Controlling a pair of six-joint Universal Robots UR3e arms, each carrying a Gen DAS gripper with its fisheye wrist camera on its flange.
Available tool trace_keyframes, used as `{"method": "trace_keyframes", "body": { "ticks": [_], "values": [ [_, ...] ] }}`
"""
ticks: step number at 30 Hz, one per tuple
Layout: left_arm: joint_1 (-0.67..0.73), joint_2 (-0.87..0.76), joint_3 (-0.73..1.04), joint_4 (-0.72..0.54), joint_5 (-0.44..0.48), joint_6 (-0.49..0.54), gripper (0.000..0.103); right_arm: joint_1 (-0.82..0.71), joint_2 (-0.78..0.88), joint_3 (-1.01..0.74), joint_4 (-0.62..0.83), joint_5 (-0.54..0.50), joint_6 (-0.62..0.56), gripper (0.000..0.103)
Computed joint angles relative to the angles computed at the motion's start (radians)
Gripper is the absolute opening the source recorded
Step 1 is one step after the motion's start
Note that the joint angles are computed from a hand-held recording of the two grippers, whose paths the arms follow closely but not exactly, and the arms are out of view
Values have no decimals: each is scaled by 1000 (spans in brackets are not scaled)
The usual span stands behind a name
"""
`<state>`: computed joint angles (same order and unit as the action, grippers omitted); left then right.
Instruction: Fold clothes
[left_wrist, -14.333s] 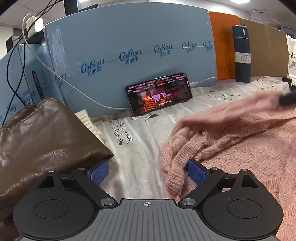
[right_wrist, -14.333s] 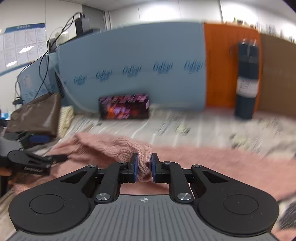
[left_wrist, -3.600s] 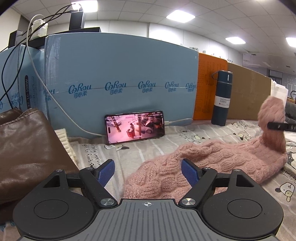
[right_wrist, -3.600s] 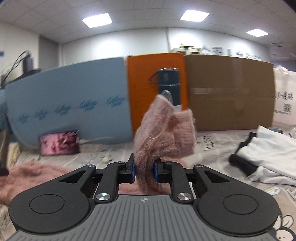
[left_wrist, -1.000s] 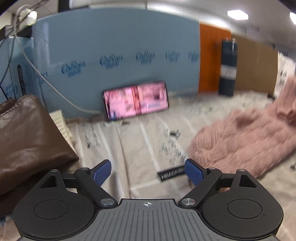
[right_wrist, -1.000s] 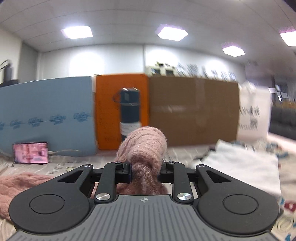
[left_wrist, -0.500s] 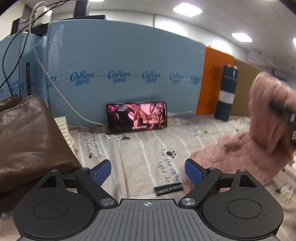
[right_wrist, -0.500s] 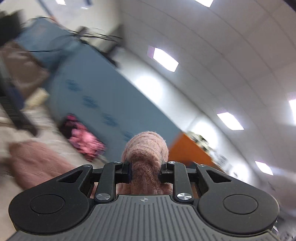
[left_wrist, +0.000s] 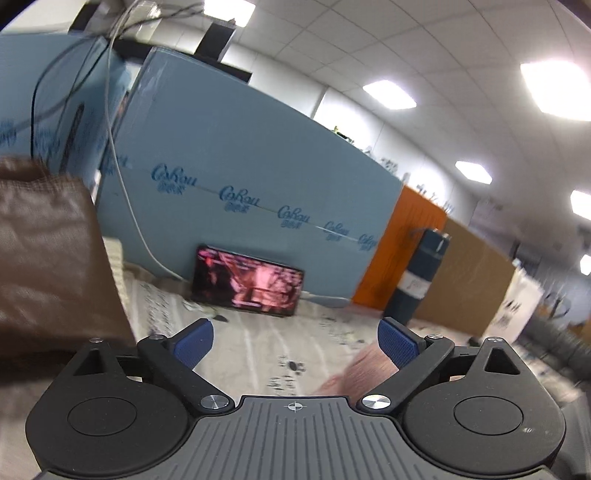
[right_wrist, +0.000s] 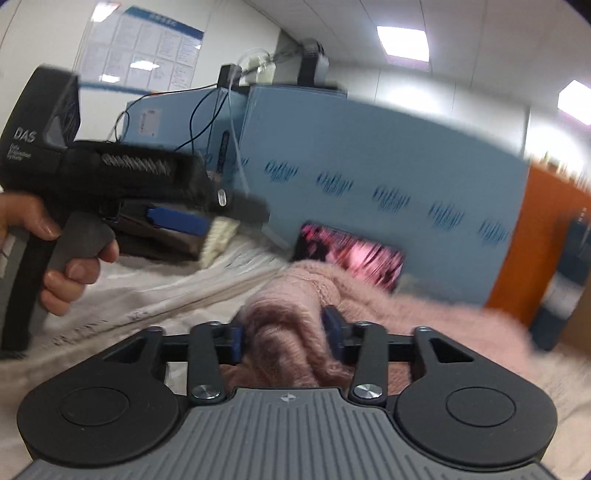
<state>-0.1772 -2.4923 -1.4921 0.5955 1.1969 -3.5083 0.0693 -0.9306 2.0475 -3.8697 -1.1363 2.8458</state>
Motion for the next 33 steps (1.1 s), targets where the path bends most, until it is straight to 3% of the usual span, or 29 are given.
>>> {"method": "trace_keyframes", "body": {
  "ticks": [1, 5, 6, 9, 11, 14, 19, 23, 26, 28, 31, 33],
  "values": [
    [14, -6, 7, 2, -38, -28, 98, -16, -2, 0, 17, 33, 26, 61],
    [70, -36, 41, 12, -218, -175, 98, -92, -36, 42, 17, 178, 114, 75],
    [81, -47, 57, 15, -260, -224, 98, -128, -55, 71, -10, 238, 140, 81],
    [102, -86, 113, 20, -373, -357, 98, -271, -116, 171, -123, 413, 244, 87],
    [98, -98, 141, 2, -421, -397, 98, -358, -120, 218, -237, 458, 342, 91],
    [67, -80, 148, -82, -438, -344, 98, -468, -97, 245, -320, 508, 474, 92],
    [-7, -43, 170, -310, -387, -165, 97, -597, 15, 179, -296, 708, 669, 92],
    [-42, -43, 192, -425, -315, -120, 96, -593, 31, 164, -285, 706, 694, 92],
    [-76, -31, 191, -445, -240, -66, 78, -588, 24, 185, -270, 699, 661, 92],
    [-115, -22, 206, -473, -141, -17, 45, -585, 17, 198, -256, 688, 638, 92],
    [-145, -31, 229, -449, -91, 31, 26, -580, 9, 216, -254, 658, 628, 92],
    [-160, -38, 243, -420, -78, 65, 21, -573, 3, 228, -259, 625, 627, 92]
  ]
}}
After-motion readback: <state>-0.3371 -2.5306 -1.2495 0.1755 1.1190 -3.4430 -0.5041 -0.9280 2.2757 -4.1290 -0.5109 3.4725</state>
